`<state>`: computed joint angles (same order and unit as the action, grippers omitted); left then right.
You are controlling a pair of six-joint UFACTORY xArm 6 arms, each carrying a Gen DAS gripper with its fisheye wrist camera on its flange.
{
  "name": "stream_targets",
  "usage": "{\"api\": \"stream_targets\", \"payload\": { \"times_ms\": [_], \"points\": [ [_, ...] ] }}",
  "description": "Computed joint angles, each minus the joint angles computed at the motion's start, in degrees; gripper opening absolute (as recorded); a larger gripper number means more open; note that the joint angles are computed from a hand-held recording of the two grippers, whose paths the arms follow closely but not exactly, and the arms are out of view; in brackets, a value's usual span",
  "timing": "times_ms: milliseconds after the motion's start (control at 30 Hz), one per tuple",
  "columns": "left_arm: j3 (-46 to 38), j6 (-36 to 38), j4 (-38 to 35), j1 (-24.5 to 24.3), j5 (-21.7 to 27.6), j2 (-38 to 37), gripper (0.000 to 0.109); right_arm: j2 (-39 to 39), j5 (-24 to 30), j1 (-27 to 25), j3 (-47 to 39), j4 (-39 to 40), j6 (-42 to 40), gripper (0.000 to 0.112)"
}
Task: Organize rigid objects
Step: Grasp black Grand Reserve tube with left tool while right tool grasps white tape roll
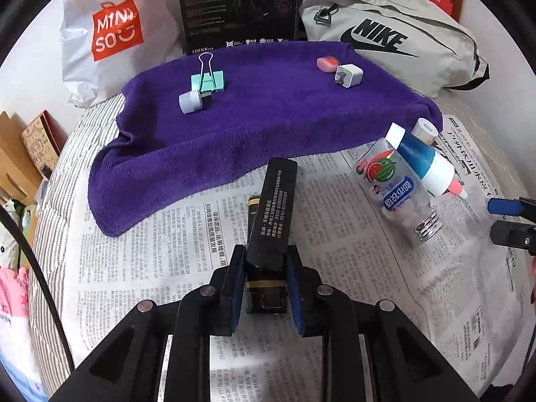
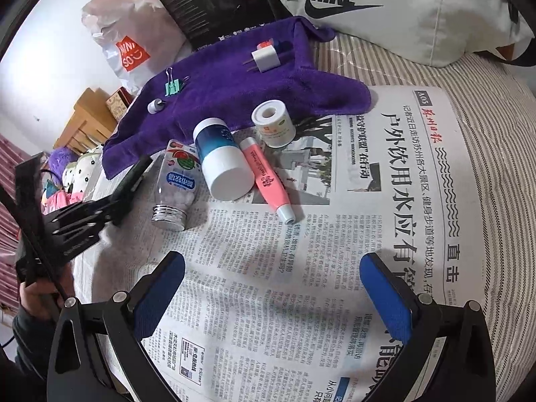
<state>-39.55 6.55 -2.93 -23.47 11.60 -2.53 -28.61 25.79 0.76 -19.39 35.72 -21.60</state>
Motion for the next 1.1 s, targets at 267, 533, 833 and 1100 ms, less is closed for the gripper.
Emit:
{"api": "stream_targets", "payload": {
  "times_ms": [267, 533, 833, 1100],
  "points": [
    [3.6, -1.0, 0.6, 4.4, 0.0, -4.0, 0.023, -1.4, 1.4, -0.7, -0.1, -0.2, 0.4, 0.102],
    [5.1, -6.9, 6.9, 9.1, -0.1, -5.9, 0.023, -1.2, 0.2, -0.4, -1.4, -3.1, 2.1, 0.102],
    [3.1, -6.9, 4.8, 9.4, -0.1, -3.0, 0.023, 2.9, -7.3, 0.3, -4.4, -3.4, 2.0, 0.102],
    [2.5, 4.0, -8.7, 9.2, 1.3, -3.0, 0.023, 14.7, -12.2, 1.4, -11.4, -3.0, 0.2, 0.073]
  ]
}}
